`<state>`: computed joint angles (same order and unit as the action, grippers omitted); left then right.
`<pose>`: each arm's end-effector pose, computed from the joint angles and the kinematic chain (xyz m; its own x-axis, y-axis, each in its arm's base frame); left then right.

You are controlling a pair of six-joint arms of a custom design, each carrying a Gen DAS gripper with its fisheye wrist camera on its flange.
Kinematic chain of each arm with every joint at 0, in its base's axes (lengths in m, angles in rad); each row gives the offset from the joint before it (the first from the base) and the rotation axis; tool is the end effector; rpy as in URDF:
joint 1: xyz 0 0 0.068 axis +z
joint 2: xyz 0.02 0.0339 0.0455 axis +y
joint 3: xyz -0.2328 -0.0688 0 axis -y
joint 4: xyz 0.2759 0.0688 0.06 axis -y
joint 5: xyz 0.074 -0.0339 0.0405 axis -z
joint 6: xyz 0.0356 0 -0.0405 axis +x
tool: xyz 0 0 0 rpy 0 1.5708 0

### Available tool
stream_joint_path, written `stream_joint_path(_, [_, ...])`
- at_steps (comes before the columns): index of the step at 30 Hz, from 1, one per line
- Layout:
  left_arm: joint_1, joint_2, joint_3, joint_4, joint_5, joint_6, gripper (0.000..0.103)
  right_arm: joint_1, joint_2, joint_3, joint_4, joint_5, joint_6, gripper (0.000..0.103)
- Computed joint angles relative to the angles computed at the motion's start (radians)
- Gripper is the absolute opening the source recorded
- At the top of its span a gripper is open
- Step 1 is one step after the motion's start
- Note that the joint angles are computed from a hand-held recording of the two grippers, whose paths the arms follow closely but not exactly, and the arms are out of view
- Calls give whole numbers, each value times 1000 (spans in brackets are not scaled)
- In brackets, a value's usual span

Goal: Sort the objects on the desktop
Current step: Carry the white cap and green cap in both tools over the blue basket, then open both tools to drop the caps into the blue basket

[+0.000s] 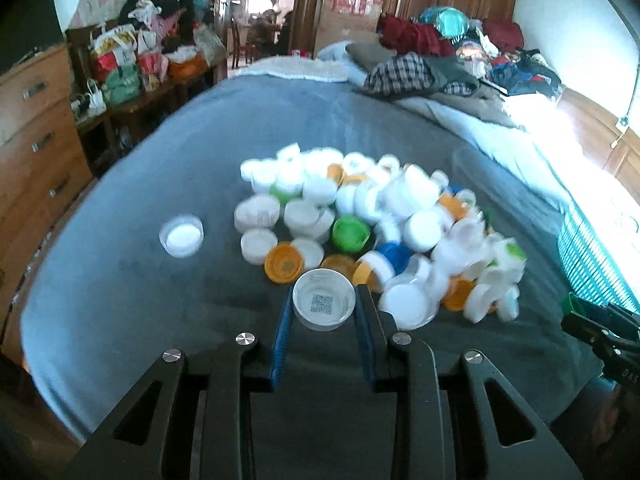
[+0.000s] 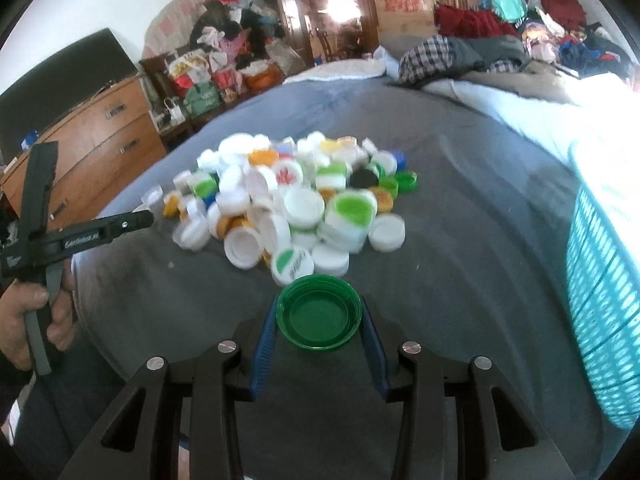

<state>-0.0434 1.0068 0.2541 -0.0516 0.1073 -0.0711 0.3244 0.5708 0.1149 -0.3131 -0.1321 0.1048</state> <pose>0.2134 -0.0131 0.0866 -0.7262 -0.0392 -0.6864 0.0659 0.9898 -0.1262 0.1661 0.0608 0.0957 -0.6980 -0.1253 -0.7051 -0.3345 0.9276 0.1663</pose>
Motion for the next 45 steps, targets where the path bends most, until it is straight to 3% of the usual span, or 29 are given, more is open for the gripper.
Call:
stream_joint_path(8, [-215, -63, 122, -123, -83, -70, 25, -156, -243, 112, -294, -48, -84, 43])
stream_joint_path(16, [-533, 128, 356, -92, -205, -154, 25, -612, -194, 262, -420, -282, -325, 44])
stream_joint_path(23, [-722, 447, 686, -96, -213, -191, 25, -991, 43, 409, -409, -452, -519, 44])
stream_joint_path(29, [-793, 692, 984, -197, -141, -205, 25, -1130, 288, 543, -387, -488, -607, 44])
stream_joint_path(34, [-824, 833, 1157, -264, -100, -221, 25, -1184, 478, 636, -362, -492, -640, 43])
stream_joint_path(43, [-850, 913, 1228, -265, -95, -209, 28, -1177, 511, 608, -306, -465, -636, 44])
stream_joint_path(44, [-855, 900, 1209, -249, -113, -201, 38, -1181, 501, 601, -294, -455, -633, 46])
stream_joint_path(45, [-856, 888, 1191, -233, -114, -197, 49, -1178, 490, 591, -279, -447, -620, 57])
